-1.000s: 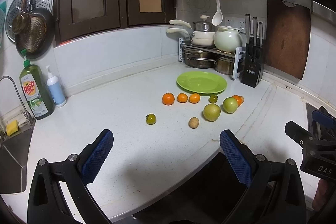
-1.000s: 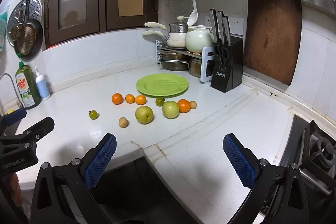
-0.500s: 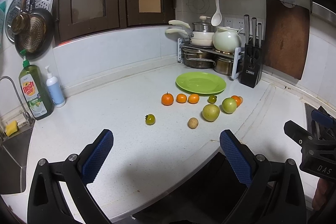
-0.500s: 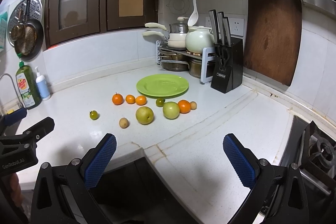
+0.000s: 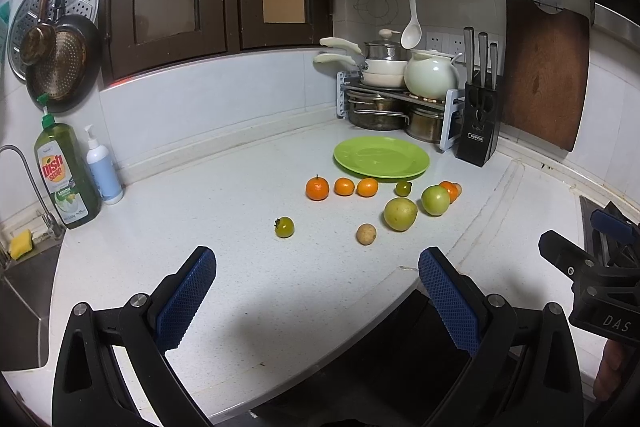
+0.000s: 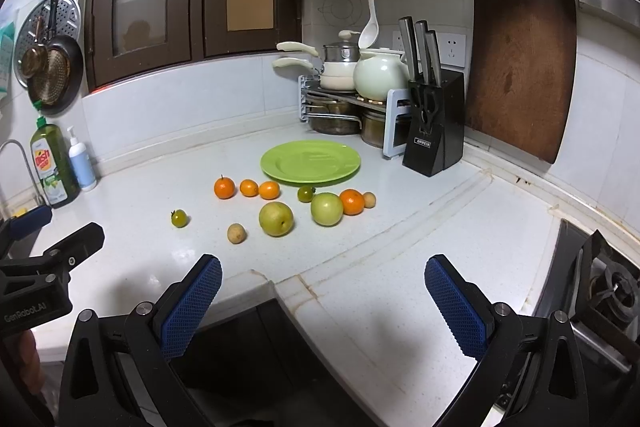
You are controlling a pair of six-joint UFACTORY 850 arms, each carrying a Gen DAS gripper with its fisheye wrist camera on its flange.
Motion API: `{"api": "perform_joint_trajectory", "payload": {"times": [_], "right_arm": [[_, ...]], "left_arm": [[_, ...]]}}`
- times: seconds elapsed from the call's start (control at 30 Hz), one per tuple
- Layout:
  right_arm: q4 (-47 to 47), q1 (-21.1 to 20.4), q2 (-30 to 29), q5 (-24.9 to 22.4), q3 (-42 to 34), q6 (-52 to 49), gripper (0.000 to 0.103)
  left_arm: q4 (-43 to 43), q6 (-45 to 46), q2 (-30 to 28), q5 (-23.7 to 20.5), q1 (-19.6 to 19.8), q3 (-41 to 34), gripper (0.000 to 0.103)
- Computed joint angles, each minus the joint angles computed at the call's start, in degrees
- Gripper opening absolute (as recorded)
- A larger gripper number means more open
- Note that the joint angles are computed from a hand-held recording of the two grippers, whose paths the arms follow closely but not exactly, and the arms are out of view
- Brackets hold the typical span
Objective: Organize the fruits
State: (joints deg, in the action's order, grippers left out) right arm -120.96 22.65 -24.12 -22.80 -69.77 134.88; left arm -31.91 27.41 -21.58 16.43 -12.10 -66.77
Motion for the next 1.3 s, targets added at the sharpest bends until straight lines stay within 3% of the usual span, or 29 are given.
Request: {"api": "perform_joint_trajectory", "payload": {"times": [0.83,1.17,1.3], "right_arm": [[1.20,0.14,-2.45,1.45,-3.00,-1.67,0.102],[2.54,0.55,-7.60,4.32,-9.70,-5.31,0.102],[5.76,0.46,-11.38,7.51,-14.92,-9.50,0.102]], "left_arm": [[1.67,-1.45,-1.55,-1.83,1.51,-2.04,0.103],[-0.18,1.81,-5.53,-3.11,3.69,-6.33,0.102],[-2.04,4.92,-8.13,-4.49,4.54,-9.58,0.095]]}}
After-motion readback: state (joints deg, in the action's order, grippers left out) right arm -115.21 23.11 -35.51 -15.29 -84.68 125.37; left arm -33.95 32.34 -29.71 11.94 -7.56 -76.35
